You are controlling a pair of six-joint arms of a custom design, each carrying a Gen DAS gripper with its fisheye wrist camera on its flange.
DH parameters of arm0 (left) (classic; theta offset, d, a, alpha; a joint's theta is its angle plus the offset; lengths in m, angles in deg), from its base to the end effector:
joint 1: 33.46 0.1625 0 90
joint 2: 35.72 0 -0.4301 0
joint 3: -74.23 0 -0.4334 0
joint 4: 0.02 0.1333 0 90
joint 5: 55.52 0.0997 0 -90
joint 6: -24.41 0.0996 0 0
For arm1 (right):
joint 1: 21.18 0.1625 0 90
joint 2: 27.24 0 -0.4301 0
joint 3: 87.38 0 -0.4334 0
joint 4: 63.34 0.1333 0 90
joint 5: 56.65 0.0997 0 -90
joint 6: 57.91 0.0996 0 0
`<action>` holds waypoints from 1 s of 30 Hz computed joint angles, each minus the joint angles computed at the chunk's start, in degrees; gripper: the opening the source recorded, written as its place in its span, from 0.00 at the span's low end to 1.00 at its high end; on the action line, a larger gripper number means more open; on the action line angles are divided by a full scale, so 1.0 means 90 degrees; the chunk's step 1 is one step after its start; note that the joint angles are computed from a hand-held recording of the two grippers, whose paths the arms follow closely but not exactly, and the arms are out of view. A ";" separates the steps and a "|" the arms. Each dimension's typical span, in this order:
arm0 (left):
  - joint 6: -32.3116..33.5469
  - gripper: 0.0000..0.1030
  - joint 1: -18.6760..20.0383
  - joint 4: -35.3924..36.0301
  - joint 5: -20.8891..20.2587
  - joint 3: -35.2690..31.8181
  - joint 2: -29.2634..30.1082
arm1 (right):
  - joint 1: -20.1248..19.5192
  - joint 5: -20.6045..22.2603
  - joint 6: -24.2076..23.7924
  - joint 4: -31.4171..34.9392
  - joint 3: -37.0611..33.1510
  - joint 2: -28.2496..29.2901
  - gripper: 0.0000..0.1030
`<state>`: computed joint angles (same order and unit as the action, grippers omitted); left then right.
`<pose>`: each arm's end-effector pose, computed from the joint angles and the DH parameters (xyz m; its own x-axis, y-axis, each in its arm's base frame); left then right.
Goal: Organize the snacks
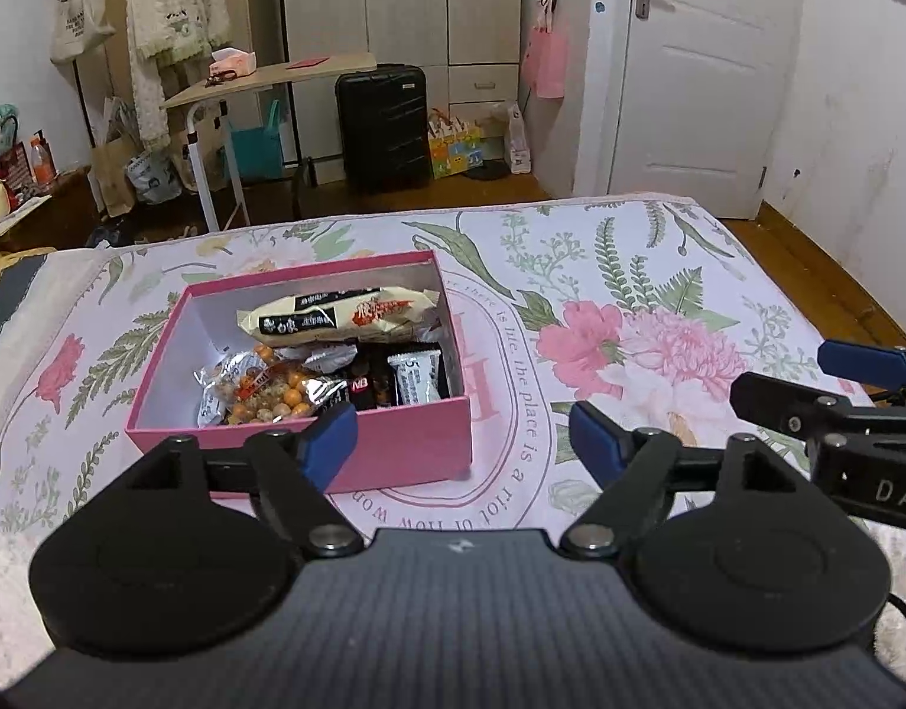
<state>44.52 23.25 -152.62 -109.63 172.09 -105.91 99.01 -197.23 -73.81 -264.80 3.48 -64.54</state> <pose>-0.2007 -0.6549 0.3568 -0.6542 0.3897 -0.6482 0.7187 0.5871 -0.3724 0.4038 -0.5820 0.1253 -0.7712 0.1111 0.6269 -0.4975 0.5092 -0.7022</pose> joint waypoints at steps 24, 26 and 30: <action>-0.0431 0.94 -0.0170 0.0145 0.0565 0.0222 -0.0060 | 0.0169 -0.1239 0.0766 0.0583 -0.0024 0.0013 0.95; -0.0470 0.94 -0.0180 0.0187 0.0623 0.0215 -0.0053 | 0.0182 -0.1312 0.0802 0.0728 -0.0029 0.0002 0.95; -0.0540 0.94 -0.0181 0.0258 0.0688 0.0221 -0.0067 | 0.0168 -0.1338 0.0891 0.0795 0.0008 -0.0010 0.95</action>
<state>39.65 21.62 -150.30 -103.44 174.08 -106.51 100.52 -209.27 -65.79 -257.64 3.55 -64.63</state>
